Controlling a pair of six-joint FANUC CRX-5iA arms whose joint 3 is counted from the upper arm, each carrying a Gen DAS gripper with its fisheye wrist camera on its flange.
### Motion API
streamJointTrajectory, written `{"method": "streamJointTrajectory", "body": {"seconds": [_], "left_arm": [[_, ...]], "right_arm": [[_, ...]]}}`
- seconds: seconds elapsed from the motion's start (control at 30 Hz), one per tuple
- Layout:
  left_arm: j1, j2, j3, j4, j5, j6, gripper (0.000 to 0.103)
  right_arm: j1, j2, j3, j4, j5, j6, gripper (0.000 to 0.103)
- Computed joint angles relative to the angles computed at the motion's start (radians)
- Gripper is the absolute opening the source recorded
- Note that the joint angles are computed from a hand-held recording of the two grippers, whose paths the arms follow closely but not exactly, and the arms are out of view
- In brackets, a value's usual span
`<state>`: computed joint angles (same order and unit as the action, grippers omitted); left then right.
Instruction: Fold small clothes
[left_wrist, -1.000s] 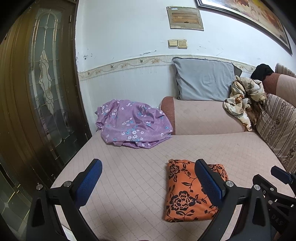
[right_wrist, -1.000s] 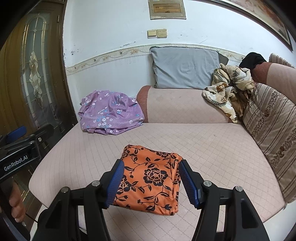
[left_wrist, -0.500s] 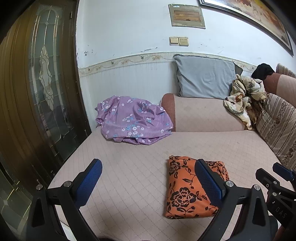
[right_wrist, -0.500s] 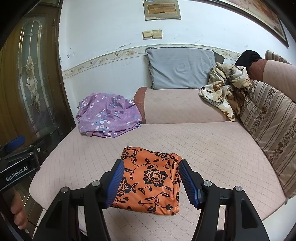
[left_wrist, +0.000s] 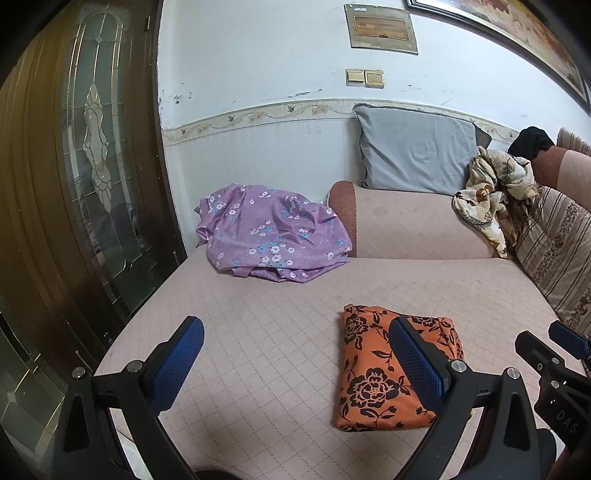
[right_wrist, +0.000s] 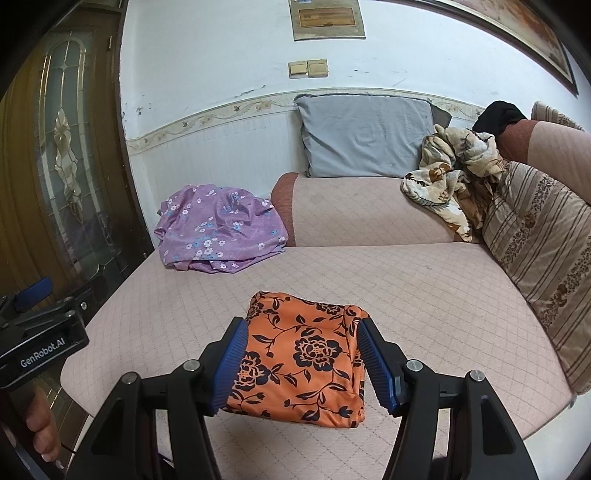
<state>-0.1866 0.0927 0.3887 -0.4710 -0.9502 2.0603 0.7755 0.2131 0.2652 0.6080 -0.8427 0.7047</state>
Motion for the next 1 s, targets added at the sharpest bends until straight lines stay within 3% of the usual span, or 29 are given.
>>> {"method": "streamJointTrajectory", "body": {"seconds": [1.0], "left_arm": [[0.035,-0.048,-0.049,0.013,0.017,0.029,0.1]], "right_arm": [[0.047,0.042,0.066,0.058,-0.009,0.009,0.066]]}}
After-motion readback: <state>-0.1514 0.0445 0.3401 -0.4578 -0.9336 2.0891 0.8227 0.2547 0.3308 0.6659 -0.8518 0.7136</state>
